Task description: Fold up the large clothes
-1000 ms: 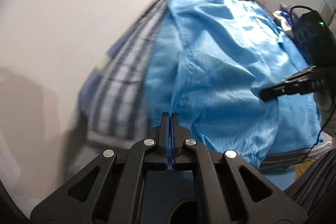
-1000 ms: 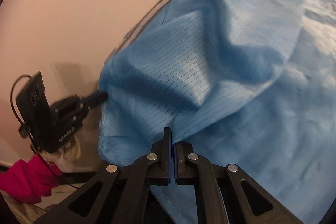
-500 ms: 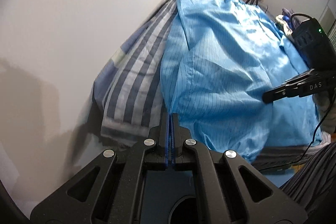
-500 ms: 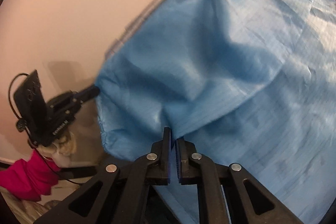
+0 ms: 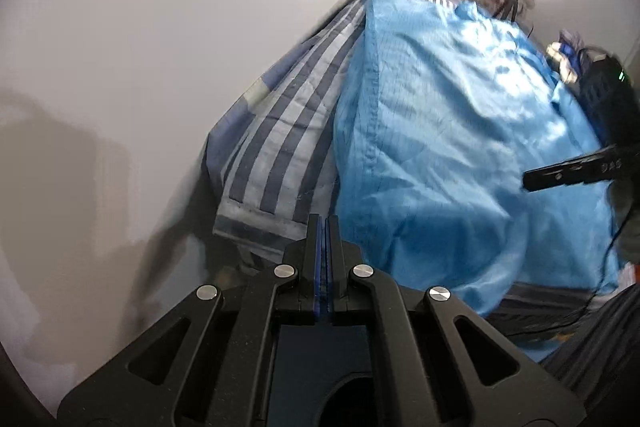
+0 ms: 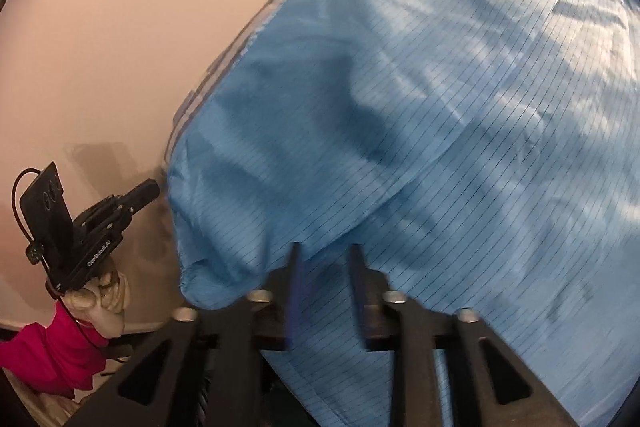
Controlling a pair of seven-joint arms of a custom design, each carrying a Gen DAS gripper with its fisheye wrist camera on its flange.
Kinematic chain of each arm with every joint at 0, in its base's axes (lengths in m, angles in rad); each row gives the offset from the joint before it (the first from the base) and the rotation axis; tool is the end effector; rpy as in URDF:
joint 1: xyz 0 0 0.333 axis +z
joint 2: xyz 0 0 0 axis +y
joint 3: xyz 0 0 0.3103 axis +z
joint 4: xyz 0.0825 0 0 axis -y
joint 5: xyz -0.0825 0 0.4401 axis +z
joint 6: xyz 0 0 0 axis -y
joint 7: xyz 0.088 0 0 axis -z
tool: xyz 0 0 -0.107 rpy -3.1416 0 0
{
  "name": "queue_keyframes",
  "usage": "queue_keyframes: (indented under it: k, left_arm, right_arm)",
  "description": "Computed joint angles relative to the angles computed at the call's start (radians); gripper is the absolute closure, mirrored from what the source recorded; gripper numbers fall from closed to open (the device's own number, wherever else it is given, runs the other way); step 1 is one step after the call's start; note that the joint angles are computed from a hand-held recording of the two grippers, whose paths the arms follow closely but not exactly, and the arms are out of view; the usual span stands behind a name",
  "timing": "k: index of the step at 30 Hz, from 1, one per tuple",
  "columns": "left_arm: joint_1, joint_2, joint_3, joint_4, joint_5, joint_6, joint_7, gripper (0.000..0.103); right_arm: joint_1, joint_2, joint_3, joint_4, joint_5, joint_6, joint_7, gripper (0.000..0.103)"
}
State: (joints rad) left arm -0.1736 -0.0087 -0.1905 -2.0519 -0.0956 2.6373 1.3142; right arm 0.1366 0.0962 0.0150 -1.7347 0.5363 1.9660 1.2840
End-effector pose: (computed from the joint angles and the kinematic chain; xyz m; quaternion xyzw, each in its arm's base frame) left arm 0.6007 -0.2266 0.4776 -0.6627 0.6887 -0.2753 0.1039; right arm 0.6498 0.1325 0.5152 -0.7660 0.5880 0.1165 0.2323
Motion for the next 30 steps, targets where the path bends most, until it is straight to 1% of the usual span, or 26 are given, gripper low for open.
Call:
queue_keyframes:
  k: [1,2,3,4,5,10,12,13,14,16,18,20,23,25,27,28,29,30]
  left_arm:
    - [0.000,-0.006,0.001,-0.006,-0.032,0.004,0.019,0.103]
    - [-0.001,-0.012,0.001,-0.012,-0.063,0.011,0.039,0.099]
    - [-0.003,-0.010,0.002,-0.009,-0.088,0.007,0.062,0.092]
    - [-0.004,-0.007,0.002,-0.006,-0.104,0.007,0.076,0.071]
    - [-0.004,-0.011,0.002,-0.013,-0.107,0.018,0.081,0.054]
    - [-0.010,0.009,-0.005,0.000,-0.073,0.015,0.073,0.053]
    - [-0.009,0.027,-0.007,0.014,-0.084,-0.004,0.077,0.077]
    - [-0.007,0.034,-0.007,0.019,-0.090,-0.015,0.077,0.098]
    - [-0.005,0.036,-0.008,0.019,-0.089,-0.013,0.071,0.101]
    - [-0.005,0.029,-0.009,0.006,-0.037,0.019,0.028,0.103]
    - [-0.005,0.020,-0.007,-0.001,0.026,0.034,-0.023,0.103]
    - [-0.002,0.014,-0.004,-0.006,0.079,0.039,-0.067,0.103]
    - [0.005,0.008,0.001,-0.013,0.012,0.043,-0.026,0.103]
    - [0.007,0.016,0.002,0.000,-0.081,0.032,0.040,0.101]
    - [0.011,0.030,0.000,0.023,-0.153,0.025,0.096,0.082]
    - [0.011,0.033,-0.003,0.027,-0.171,0.035,0.111,0.065]
    - [0.012,0.039,-0.006,0.034,-0.190,0.046,0.135,0.057]
    - [0.011,0.052,-0.009,0.051,-0.188,0.035,0.150,0.056]
  right_arm:
    - [-0.004,-0.004,-0.003,-0.001,0.010,0.007,-0.003,0.065]
    - [-0.009,-0.004,-0.007,0.001,0.023,0.007,-0.001,0.065]
    - [-0.009,0.018,-0.006,0.038,0.021,-0.002,0.016,0.065]
    - [-0.012,0.027,-0.008,0.052,0.014,-0.003,0.025,0.066]
    - [-0.012,0.038,-0.008,0.071,0.004,-0.009,0.034,0.067]
    - [-0.005,0.064,0.001,0.086,-0.043,-0.013,0.051,0.074]
    - [0.003,0.070,0.007,0.084,-0.054,-0.003,0.050,0.079]
    - [0.004,0.071,0.008,0.087,-0.057,-0.006,0.043,0.080]
    - [0.004,0.072,0.009,0.090,-0.060,-0.008,0.037,0.083]
    - [0.008,0.073,0.011,0.090,-0.068,-0.003,0.030,0.086]
    - [0.014,0.077,0.015,0.092,-0.070,0.005,0.028,0.089]
    - [0.022,0.088,0.019,0.103,-0.079,0.010,0.024,0.089]
    - [0.033,0.104,0.023,0.117,-0.101,0.014,0.022,0.089]
    - [0.035,0.113,0.026,0.135,-0.100,0.007,0.021,0.089]
    - [0.029,0.102,0.026,0.134,-0.076,0.005,0.008,0.088]
    - [0.027,0.093,0.025,0.132,-0.073,0.008,0.000,0.088]
    - [0.027,0.080,0.022,0.124,-0.082,0.021,-0.007,0.087]
    - [0.028,0.045,0.019,0.082,-0.093,0.038,-0.017,0.086]
